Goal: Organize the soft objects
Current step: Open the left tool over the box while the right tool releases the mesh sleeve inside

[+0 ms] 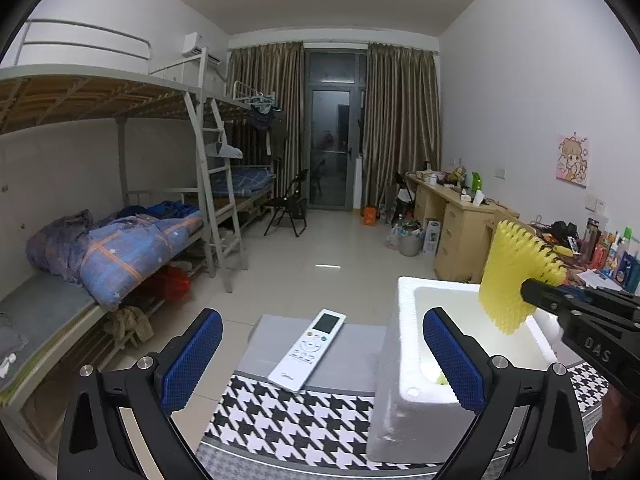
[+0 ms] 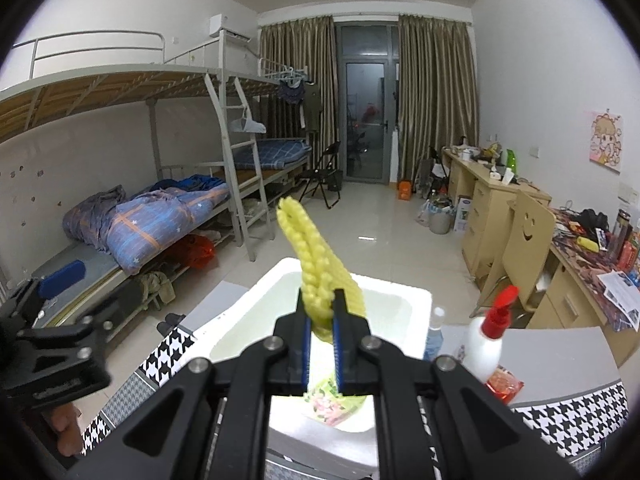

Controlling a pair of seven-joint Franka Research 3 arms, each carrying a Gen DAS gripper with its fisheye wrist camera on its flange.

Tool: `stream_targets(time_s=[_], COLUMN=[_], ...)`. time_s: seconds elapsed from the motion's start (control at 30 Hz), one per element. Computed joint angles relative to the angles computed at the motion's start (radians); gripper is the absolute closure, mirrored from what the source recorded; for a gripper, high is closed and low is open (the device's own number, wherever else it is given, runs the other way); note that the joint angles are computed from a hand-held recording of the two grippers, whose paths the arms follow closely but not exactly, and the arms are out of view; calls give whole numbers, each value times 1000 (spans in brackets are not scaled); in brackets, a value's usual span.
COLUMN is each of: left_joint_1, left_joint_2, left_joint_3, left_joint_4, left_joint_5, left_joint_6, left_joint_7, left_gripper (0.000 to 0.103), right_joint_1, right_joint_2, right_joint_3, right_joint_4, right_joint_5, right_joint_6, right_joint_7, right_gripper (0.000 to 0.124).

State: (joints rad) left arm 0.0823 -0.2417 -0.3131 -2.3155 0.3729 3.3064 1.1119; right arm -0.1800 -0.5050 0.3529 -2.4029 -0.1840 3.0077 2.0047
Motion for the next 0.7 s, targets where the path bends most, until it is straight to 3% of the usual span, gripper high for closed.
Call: stream_targets(time_s=[0.07,0.17,0.2,0.27,0.33,0.4,0.7], left_joint_1=[20,-33,-23,-23,-30,-34,-52], left_joint_2=[-2,0,-1,0,-2,-2,-4], left_joint_3=[-13,43,36,38,46,52,64], left_joint_4=[-5,-12,-14,-15,-19,-20,-25], left_joint_5=[-2,-2,-5,-7,-8,-7,-11], left_joint_6=[10,12,13,12,10,11,11], left_joint_7=[-4,4,5,8,12,18,26], left_gripper=[1,1,1,1,1,1,1], right_joint_1=[14,80,84,62,40,46,75], right_joint_2=[16,45,51,58,62,64,57], right_joint_3=[-10,-63,-65,-46,-28,-38,-66], right_joint_4=[7,22,28,37,44,38,37], right_joint_5=[14,47,47,26,-1,-11,-33], right_joint_6=[-1,-21,-33,-49,-64,-51,-73], right_joint_7=[3,-36,-39,-19,12,26,39], right_gripper=[112,112,110,100,72,64,62])
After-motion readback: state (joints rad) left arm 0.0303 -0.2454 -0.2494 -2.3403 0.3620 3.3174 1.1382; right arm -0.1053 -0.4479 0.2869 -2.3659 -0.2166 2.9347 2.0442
